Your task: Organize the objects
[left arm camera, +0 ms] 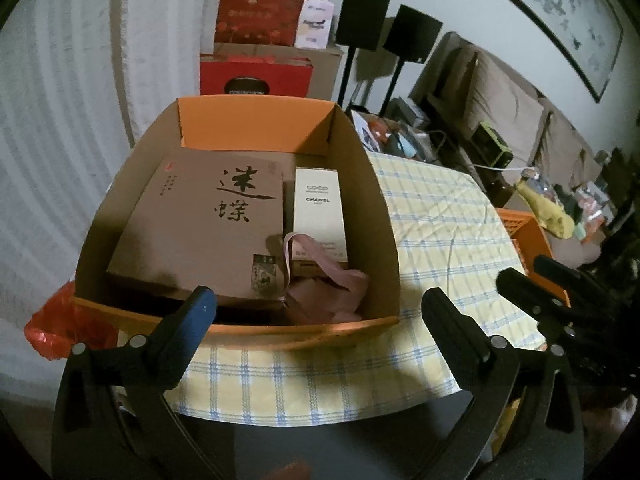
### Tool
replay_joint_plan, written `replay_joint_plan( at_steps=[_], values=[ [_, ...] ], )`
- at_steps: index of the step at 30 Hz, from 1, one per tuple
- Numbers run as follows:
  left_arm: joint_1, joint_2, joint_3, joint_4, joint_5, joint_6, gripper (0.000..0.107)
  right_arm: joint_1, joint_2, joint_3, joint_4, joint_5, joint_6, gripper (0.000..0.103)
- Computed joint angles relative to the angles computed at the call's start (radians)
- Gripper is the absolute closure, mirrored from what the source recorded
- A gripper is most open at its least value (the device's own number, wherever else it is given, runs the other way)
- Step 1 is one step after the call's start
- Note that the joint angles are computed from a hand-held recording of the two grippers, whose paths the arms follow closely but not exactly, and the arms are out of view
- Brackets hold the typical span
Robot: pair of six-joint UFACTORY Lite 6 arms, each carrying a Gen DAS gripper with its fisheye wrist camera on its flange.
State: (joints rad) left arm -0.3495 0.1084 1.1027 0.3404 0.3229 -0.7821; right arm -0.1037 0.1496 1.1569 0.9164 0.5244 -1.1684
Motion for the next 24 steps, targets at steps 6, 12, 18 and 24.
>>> replay_joint_plan(
  at_steps=[6, 12, 18, 24],
  values=[
    [-0.053, -0.007, -0.023, 0.152, 0.017, -0.175, 0.004, -0.046, -0.030, -0.056, 0.047, -0.015, -0.054, 0.015],
    [-0.086, -0.005, -0.041, 0.180, 0.025, -0.226, 0.004, -0.083, -0.077, -0.118, 0.096, -0.033, -0.123, 0.015],
    [-0.145, -0.014, -0.053, 0.311, 0.063, -0.381, 0.004, -0.104, -0.122, -0.176, 0.129, -0.056, -0.178, 0.015],
    [-0.170, -0.028, -0.046, 0.374, 0.106, -0.442, 0.004, -0.115, -0.141, -0.203, 0.135, -0.065, -0.195, 0.015]
  ],
)
